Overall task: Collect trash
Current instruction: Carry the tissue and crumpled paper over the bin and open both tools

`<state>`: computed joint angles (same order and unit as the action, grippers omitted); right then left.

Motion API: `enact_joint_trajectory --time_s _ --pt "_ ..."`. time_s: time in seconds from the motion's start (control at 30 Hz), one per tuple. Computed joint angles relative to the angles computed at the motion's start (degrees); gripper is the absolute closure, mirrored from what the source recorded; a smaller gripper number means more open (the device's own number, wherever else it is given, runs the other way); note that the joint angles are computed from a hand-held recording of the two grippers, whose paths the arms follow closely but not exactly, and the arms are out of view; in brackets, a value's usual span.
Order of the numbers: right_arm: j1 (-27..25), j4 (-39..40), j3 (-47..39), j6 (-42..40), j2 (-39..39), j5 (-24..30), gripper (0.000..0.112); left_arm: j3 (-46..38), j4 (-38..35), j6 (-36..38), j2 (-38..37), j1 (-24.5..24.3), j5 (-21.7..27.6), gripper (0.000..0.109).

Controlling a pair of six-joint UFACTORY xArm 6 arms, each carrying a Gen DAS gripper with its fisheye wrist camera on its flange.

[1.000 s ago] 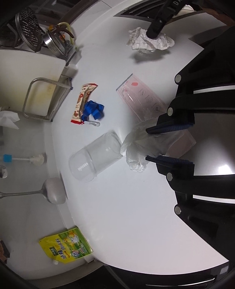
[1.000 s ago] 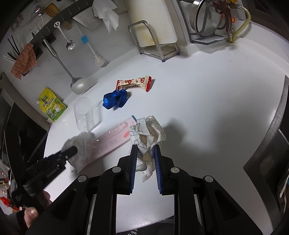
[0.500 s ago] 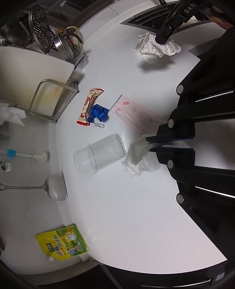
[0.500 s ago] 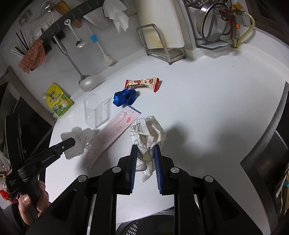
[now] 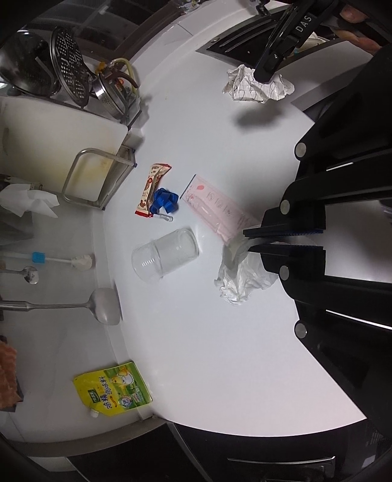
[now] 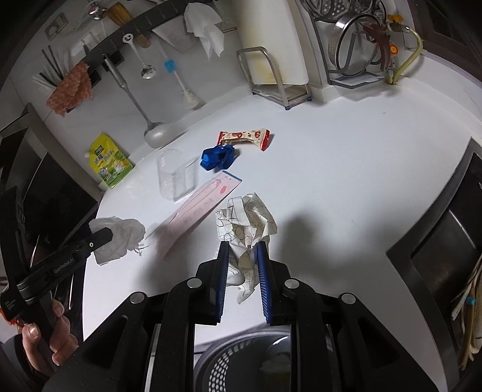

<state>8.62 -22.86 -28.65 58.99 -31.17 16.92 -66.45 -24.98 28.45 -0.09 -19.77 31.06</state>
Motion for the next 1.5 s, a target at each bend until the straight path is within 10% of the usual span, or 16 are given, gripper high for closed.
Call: enact_joint_trajectory --time_s 0.77,1.5 --pt "16.7 8.1 17.3 -3.3 -34.7 23.7 0.094 27.8 7.2 -8.1 -29.9 -6.2 2.5 0.104" --pt "28.0 10.6 26.5 2.2 -56.3 41.2 0.094 37.6 12.2 -16.0 -38.2 -15.1 7.7 0.104"
